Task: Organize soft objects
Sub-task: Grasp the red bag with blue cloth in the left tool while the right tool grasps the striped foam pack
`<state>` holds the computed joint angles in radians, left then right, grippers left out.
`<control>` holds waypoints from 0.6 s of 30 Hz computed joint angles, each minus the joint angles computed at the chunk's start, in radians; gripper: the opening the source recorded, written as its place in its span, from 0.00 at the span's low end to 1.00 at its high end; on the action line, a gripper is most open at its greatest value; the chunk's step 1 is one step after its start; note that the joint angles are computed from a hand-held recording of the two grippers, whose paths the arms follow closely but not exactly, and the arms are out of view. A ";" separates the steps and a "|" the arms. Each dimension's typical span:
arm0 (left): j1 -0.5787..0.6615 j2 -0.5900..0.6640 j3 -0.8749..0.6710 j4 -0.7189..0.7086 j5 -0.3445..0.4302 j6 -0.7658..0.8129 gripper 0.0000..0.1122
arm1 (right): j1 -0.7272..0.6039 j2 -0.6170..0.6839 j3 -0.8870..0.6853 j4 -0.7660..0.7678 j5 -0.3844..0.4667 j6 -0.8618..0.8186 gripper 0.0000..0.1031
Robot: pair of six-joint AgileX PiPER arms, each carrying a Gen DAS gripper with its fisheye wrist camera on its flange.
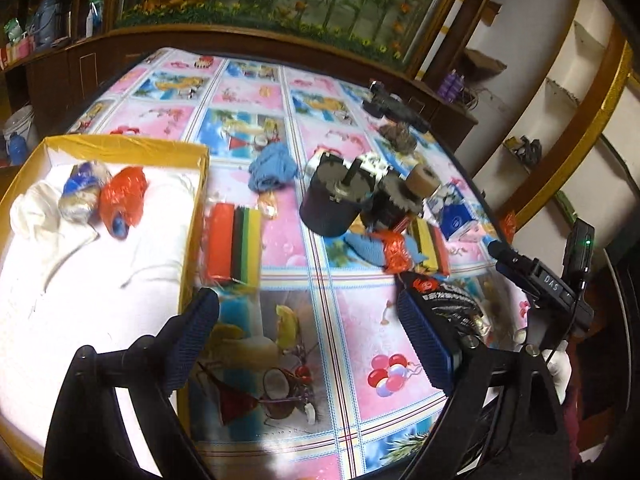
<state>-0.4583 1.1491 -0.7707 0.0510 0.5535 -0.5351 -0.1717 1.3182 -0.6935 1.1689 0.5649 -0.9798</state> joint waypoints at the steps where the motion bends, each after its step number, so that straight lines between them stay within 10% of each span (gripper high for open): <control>1: -0.008 0.016 -0.007 -0.005 0.002 -0.002 0.81 | -0.035 0.012 0.004 0.041 0.047 -0.051 0.99; 18: -0.139 0.501 -0.357 0.025 -0.039 -0.202 0.81 | -0.083 0.120 0.005 0.213 0.211 -0.272 0.99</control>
<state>-0.5970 1.6505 -1.1276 0.0756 0.5140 -0.7369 -0.2545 1.4382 -0.6884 1.3816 0.7754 -1.2520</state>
